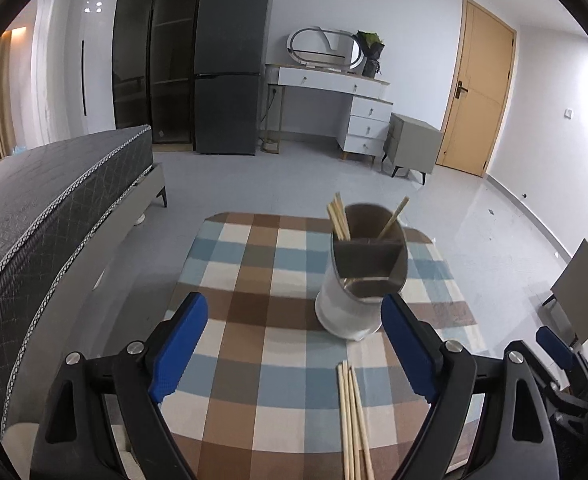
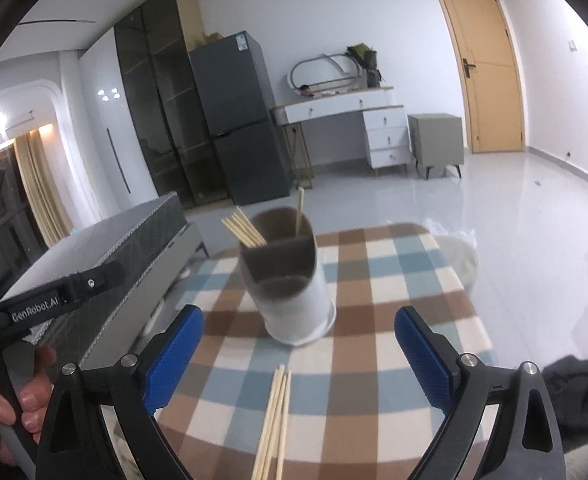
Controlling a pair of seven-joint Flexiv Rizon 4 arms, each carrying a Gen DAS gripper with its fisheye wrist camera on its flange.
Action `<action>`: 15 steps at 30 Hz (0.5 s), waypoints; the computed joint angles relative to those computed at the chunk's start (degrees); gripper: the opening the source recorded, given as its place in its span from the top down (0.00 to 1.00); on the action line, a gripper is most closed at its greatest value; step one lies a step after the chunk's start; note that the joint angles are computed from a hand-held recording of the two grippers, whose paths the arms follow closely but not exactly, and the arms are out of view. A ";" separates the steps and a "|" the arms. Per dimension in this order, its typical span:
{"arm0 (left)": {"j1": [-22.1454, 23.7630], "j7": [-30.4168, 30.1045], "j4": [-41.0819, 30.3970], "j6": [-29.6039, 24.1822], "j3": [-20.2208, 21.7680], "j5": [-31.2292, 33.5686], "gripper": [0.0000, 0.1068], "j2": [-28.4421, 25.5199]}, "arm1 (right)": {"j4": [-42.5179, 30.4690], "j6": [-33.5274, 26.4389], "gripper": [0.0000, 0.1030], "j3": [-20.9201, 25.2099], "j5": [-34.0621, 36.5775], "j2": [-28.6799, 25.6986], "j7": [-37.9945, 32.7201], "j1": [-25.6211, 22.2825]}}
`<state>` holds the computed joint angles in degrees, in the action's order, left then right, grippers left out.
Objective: Organize utensils
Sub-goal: 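Raise both opened tools away from the utensil holder, then lower the right gripper to the remaining chopsticks on the cloth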
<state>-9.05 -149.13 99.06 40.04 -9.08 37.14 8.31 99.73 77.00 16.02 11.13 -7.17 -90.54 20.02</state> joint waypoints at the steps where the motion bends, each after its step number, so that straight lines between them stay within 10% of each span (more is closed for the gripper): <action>1: -0.04 -0.43 0.36 -0.15 -0.12 0.13 0.20 -0.09 | 0.27 -0.41 0.06 -0.10 -0.19 0.04 0.25 0.00; 15: -0.90 1.61 6.17 5.42 2.95 -6.66 0.20 -2.80 | -0.67 -12.35 0.06 -0.68 -0.54 -2.07 0.05 1.13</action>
<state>-9.96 -147.52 105.24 45.46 -6.12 30.47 5.51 99.05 64.65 15.35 10.59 -9.24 -90.48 21.15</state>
